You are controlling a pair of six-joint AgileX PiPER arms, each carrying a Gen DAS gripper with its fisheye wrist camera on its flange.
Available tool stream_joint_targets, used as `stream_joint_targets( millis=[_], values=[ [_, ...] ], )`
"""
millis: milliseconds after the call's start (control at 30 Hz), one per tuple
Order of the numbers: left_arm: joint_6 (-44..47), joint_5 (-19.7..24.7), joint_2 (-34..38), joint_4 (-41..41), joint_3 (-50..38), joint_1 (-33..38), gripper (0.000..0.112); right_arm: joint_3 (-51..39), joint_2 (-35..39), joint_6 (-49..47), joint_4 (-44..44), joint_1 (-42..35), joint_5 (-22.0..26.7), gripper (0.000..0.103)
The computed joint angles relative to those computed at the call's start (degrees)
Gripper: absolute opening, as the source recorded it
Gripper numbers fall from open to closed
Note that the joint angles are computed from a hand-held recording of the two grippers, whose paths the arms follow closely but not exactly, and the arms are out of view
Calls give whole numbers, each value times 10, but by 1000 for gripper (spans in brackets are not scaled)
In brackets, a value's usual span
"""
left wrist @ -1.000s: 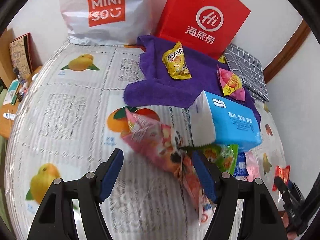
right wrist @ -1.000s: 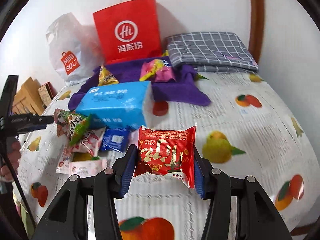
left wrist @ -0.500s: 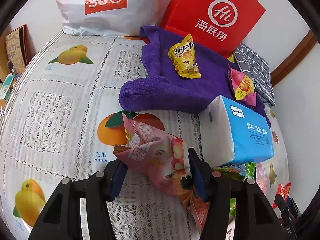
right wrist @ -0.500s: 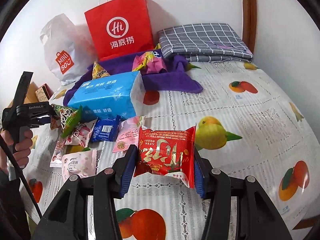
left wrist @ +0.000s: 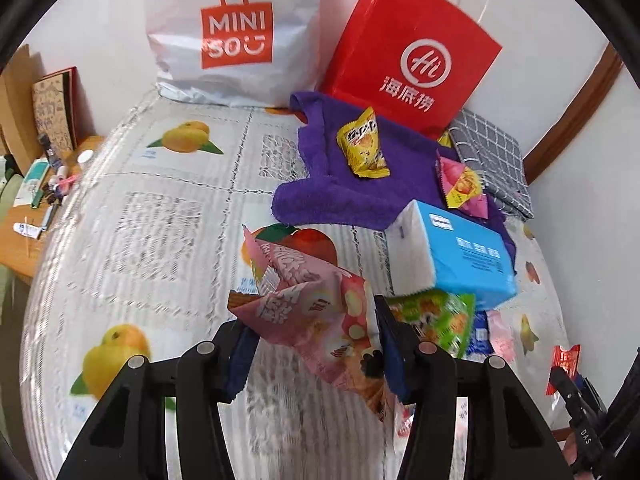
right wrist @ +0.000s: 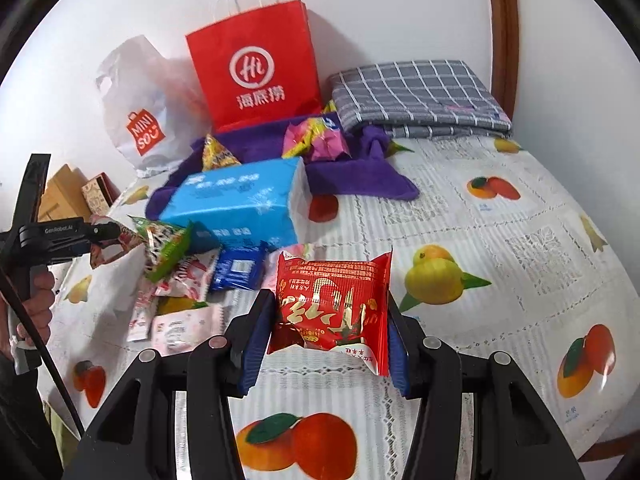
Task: Organize snacks
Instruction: 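Grasp the pink printed bag with the left gripper while the right holds the red packet, then carry the pink bag and red packet over the purple towel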
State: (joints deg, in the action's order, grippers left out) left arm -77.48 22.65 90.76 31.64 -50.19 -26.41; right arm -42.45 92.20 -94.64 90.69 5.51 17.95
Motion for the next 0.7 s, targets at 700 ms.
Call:
stream_joint_targets(
  millis=[700],
  values=[
    [-146,114,-93,99,-28,-161,51,-1,-129,292,-272,-38,48,51]
  ],
)
